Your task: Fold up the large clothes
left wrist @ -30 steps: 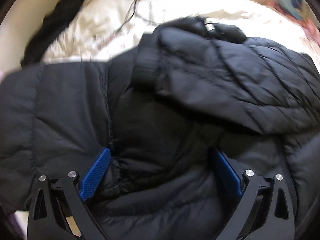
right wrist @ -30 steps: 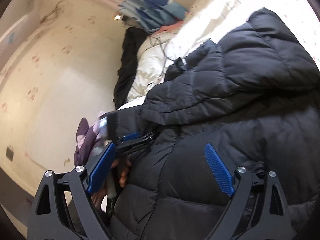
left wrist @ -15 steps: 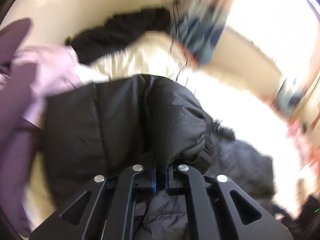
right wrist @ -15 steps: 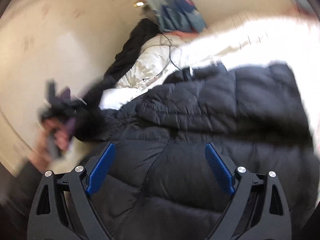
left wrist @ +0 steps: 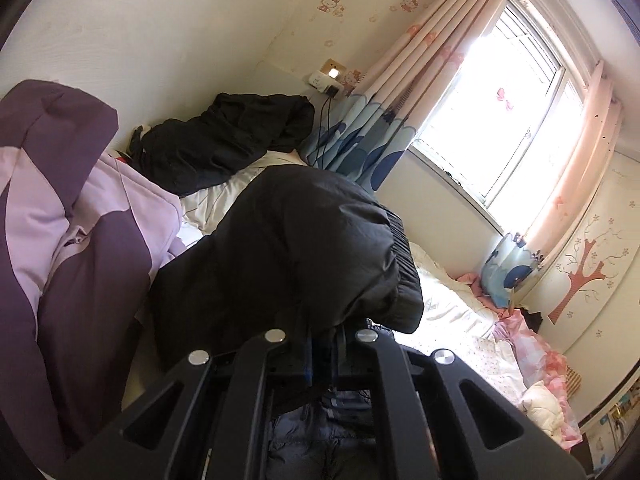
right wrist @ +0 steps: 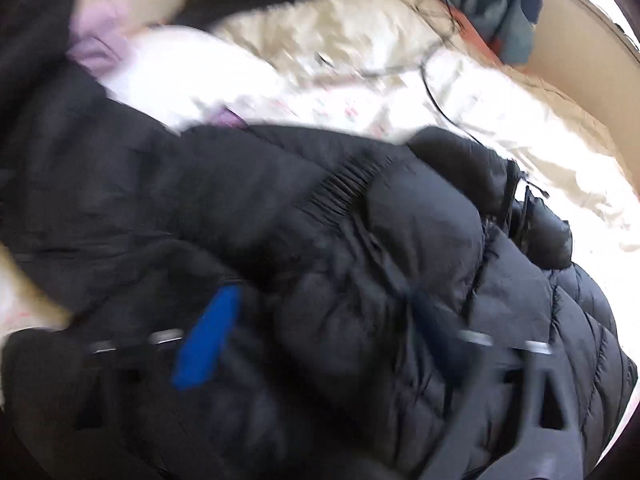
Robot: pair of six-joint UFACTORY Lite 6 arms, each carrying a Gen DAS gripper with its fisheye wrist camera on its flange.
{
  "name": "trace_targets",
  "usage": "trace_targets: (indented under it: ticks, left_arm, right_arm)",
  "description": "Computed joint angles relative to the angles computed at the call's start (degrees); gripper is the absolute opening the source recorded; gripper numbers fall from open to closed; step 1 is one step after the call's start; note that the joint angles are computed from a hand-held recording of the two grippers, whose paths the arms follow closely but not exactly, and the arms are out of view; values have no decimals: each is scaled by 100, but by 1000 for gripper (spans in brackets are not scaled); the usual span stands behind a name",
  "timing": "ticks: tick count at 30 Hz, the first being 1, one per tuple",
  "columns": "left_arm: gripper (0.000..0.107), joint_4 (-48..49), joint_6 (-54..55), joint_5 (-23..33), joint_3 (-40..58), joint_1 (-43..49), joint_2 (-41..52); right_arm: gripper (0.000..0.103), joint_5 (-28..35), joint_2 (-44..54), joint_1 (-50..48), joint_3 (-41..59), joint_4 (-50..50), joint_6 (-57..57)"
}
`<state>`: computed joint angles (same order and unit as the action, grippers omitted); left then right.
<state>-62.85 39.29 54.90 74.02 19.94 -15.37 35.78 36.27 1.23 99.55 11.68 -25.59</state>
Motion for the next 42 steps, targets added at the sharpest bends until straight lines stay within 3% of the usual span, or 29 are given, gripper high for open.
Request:
trace_targets:
  ticks: [1, 2, 8, 12, 14, 16, 18, 20, 25, 28, 32, 36, 42]
  left_arm:
    - [6, -65, 94, 4, -48, 1, 32]
    - [6, -93, 144, -83, -18, -83, 144]
    - [6, -451, 469, 56, -91, 92, 229]
    - [6, -607, 568, 146, -169, 254, 210]
    - [6, -610, 517, 162, -188, 254, 177]
    - [6, -600, 447, 177, -194, 225, 134]
    - [6, -552, 368, 157, -145, 144, 126]
    - [6, -474, 268, 85, -75, -25, 115]
    - [6, -217, -211, -348, 140, -895, 95]
    - [6, 101, -737, -921, 448, -1876, 169]
    - [6, 1016, -1845, -1833, 1305, -3505, 726]
    - [6, 2556, -3359, -2408, 2947, -5272, 2129]
    - [6, 3574, -4396, -2460, 5219, -6662, 4631]
  right_arm:
    - [14, 254, 282, -117, 381, 83, 240]
    - [8, 319, 385, -294, 529, 406, 240]
    - [4, 758, -441, -1161, -131, 3745, -2062]
    - [4, 776, -736, -537, -313, 3864, -2262]
    - [9, 833, -279, -93, -46, 3238, -1728]
    - [30, 1063, 343, 151, 354, 2602, -1091]
    - [34, 1297, 345, -23, 298, 2920, -1202]
    - [56, 1550, -99, -404, -68, 3538, -1519]
    - [85, 2452, -2435, -1947, -2050, 4863, -3068]
    - [86, 3653, -3207, -3556, -2772, 5136, -3701]
    - [86, 4921, -3105, -5589, -2824, 5071, -4116]
    - [86, 5710, -2203, -6928, -2126, 5206, -4233]
    - [86, 6214, -188, -7443, -146, 5348, -3265]
